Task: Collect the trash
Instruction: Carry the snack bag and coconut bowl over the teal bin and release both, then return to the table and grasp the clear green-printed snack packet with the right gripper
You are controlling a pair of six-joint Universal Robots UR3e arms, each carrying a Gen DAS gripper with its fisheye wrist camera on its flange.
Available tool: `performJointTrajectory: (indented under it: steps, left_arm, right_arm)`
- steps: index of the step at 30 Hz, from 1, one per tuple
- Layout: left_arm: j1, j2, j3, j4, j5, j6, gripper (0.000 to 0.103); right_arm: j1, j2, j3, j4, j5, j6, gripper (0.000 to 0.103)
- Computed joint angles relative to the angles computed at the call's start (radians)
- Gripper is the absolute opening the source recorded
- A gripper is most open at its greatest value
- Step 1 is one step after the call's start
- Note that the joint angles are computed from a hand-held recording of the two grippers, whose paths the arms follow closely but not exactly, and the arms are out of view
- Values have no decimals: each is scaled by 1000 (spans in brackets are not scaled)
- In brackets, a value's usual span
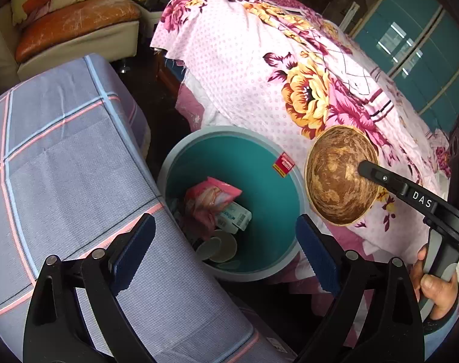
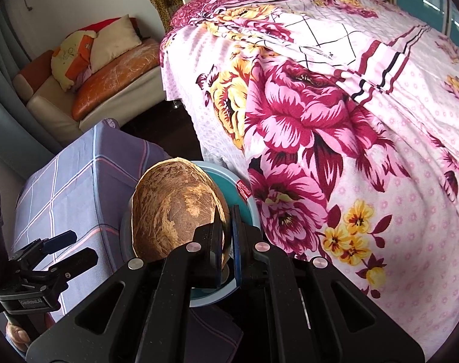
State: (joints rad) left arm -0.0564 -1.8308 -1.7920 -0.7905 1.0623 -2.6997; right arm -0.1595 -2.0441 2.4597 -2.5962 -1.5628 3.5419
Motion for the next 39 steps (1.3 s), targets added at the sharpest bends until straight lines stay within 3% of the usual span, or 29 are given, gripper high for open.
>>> performJointTrajectory:
  steps: [8, 18, 21, 23, 27, 32, 39]
  left_arm:
    - [56, 70, -90, 26, 23, 55, 95]
    - [186, 129, -140, -58, 14, 139, 96]
    - [220, 141, -144, -77, 2, 156, 96]
    - [240, 144, -143, -91, -7, 166, 96]
    - [265, 140, -140, -109, -19, 172, 96]
    - [299, 159, -147, -144, -30, 200, 96]
    - [379, 255, -174, -240, -68, 263, 96]
  right_arm:
    - [50, 147, -22, -76, -16, 32, 6]
    - [116, 429, -127, -172, 1, 72, 11]
    - [141, 473, -168, -171, 6, 85, 17]
    - [151, 473, -181, -164, 3, 89, 28]
    - [192, 466, -225, -124, -26, 110, 40]
    - [230, 445, -271, -71, -46, 134, 75]
    - [333, 433, -385, 56, -93, 171, 78]
